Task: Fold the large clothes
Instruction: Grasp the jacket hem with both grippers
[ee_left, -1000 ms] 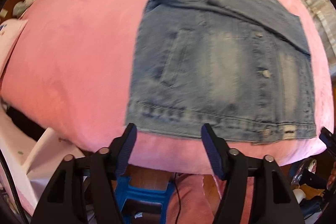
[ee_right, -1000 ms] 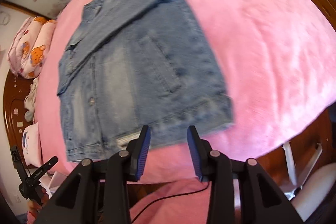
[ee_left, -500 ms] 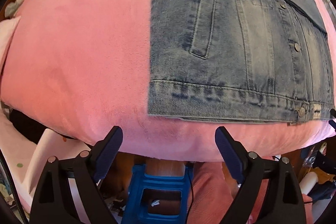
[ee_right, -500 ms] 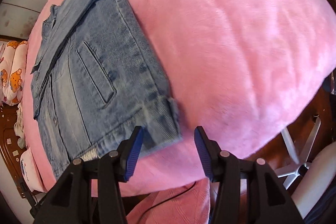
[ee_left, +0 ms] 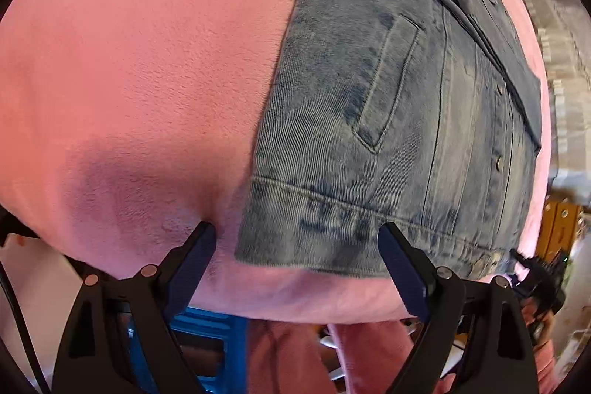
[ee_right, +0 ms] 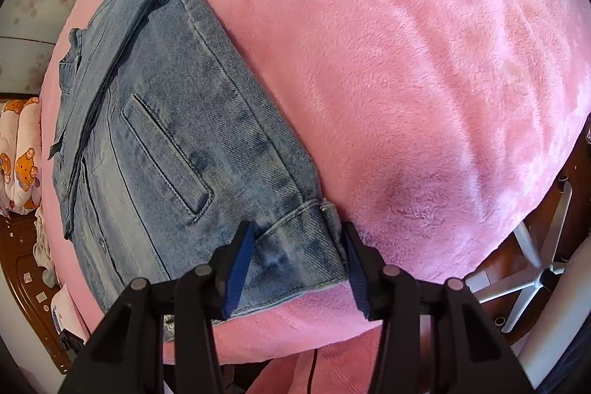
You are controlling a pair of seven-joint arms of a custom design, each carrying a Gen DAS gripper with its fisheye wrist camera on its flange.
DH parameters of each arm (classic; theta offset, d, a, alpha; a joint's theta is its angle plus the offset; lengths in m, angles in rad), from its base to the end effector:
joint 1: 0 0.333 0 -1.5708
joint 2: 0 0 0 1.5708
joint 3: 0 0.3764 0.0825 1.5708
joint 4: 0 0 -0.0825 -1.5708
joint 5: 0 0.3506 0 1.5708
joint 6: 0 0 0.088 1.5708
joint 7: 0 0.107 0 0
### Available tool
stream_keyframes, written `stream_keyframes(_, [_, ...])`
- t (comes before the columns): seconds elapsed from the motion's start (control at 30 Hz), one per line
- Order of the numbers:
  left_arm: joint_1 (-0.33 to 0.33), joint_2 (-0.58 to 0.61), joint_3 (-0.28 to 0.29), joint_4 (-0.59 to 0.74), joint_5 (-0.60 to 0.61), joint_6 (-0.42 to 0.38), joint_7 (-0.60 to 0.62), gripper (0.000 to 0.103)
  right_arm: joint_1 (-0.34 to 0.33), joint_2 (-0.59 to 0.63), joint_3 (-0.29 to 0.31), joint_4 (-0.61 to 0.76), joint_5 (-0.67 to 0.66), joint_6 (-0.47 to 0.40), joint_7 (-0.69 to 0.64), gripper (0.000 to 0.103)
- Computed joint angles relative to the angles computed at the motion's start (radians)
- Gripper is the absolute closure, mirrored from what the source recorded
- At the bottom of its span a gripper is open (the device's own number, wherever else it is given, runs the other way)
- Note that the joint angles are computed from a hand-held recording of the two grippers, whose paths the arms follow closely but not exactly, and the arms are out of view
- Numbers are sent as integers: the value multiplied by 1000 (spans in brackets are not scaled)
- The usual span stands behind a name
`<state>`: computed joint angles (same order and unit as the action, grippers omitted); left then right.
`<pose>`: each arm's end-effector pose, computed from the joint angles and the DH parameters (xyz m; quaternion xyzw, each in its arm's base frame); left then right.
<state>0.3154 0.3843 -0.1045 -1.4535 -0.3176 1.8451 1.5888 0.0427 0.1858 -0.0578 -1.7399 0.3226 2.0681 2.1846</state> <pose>0.6548 0.1282 0.5376 0.7888 -0.5901 0.1372 0.1033 0.6114 0.0102 0.5523 -0.3887 0.9078 0.0917 0.1283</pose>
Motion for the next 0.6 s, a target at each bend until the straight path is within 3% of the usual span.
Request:
stream_keyframes(0.1, [6,6,-5,9,-26,-8,-7,39,9,8,-1,16,-23,-14,29,59])
stream_keyframes(0.17, [-7,-8,-3,-17,-7,5,-13,41,15,11,0,29,-37,-24,50,61])
stream_keyframes(0.23, [-11,-13,-3,-27,-7,18,-14,60,25,12,3,40,-50,-27,74,67])
stream_keyframes(0.33, [-16,-18,-4,-25,-24,16,-49,75,38,0,4,47,-78,-23,107,72])
stream_keyframes(0.43, [-25,-21,0,0,-5,-18,-79,87,53,-5,8,72,-113,-27,143,79])
stream_keyframes(0.6, [-13,-28,-1,50,-26,-67,-100,91,64,3,23,125,-105,4,118,87])
